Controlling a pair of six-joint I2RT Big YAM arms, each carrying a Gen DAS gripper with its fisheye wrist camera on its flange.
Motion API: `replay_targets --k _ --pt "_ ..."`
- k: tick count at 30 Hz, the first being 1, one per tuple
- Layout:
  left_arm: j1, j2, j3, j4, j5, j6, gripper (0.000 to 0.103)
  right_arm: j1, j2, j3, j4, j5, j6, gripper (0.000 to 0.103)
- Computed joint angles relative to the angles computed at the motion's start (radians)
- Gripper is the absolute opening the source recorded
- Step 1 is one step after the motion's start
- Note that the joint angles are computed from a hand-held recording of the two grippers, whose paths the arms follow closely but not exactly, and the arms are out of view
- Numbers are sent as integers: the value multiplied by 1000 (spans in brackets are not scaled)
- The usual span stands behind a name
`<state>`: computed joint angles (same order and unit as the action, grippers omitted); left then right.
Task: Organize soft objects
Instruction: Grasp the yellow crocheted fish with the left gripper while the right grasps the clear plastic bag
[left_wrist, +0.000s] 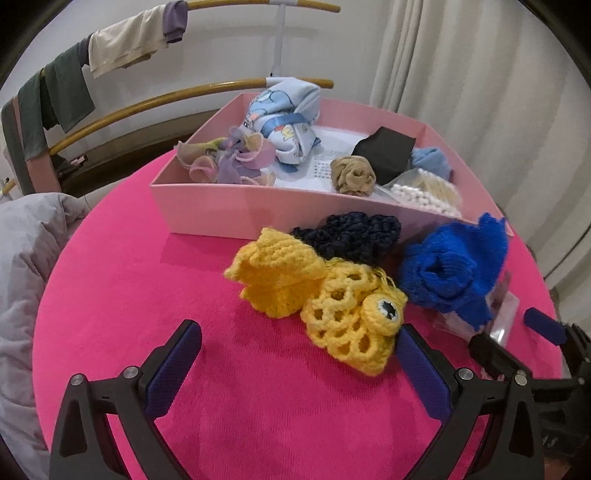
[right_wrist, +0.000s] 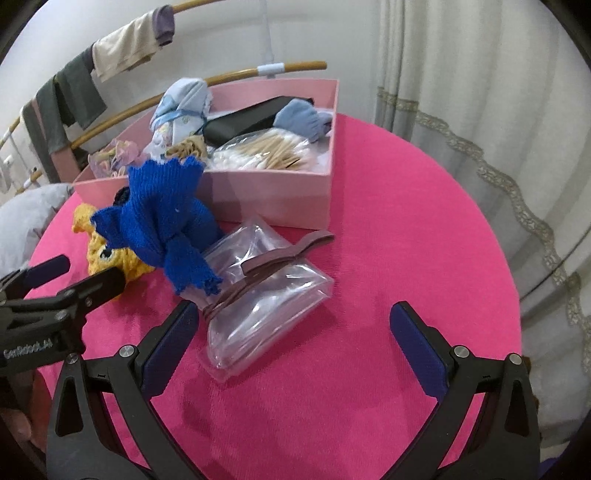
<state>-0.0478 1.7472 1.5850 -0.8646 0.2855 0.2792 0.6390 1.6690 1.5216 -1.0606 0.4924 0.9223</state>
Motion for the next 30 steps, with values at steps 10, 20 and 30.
replay_targets --k 10,20,30 --pt "0 40 28 30 18 -12 81 -26 62 65 11 -36 -110 103" --pt "47 20 25 -9 73 37 31 -5 31 32 33 -12 -105 63" --pt "95 -59 -48 -23 117 93 20 49 -29 -29 3 9 17 62"
